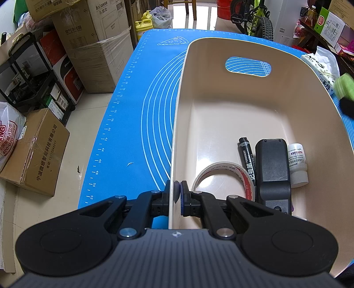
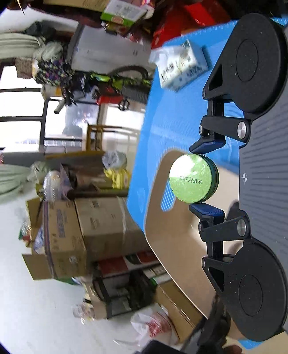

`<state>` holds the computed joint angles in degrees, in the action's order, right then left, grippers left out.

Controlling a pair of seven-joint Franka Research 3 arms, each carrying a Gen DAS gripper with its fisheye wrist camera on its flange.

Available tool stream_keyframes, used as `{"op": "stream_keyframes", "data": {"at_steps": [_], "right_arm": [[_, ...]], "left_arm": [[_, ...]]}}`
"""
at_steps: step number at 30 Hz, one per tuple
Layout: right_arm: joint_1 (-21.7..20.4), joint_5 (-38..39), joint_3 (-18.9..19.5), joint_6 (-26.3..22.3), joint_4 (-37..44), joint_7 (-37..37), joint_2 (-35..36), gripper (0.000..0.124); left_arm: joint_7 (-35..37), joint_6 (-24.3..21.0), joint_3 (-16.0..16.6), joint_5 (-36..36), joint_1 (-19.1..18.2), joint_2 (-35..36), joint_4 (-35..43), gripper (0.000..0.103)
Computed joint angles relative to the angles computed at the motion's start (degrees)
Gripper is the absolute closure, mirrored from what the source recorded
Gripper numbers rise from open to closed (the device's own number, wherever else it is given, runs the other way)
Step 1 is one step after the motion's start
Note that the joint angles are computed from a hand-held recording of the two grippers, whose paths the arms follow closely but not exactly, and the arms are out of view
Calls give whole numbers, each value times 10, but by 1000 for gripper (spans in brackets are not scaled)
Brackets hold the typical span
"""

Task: Organize rigid objects
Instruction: 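Carry the green tin into the basket and open the right gripper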

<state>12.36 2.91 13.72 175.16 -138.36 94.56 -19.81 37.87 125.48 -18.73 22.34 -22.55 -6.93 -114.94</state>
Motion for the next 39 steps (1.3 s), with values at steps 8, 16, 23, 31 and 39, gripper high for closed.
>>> {"op": "stream_keyframes", "data": {"at_steps": [8, 16, 23, 31, 39], "right_arm": [[55, 0, -4, -65, 30, -27, 26, 70], [93, -5, -12, -177, 84, -47, 67, 70], [103, -31, -15, -242, 105, -17, 84, 70], [111, -11, -29, -232, 94, -18, 68, 55], [92, 14, -32, -157, 39, -21, -2, 54]], "left_arm": [[0, 0, 0, 0, 0, 0, 0, 95], [1, 1, 1, 0, 0, -1, -1, 95], [2, 1, 1, -1, 0, 0, 1, 96], [1, -1, 0, 1, -1, 4, 5, 95], [2, 2, 1, -1, 0, 3, 2, 95]]}}
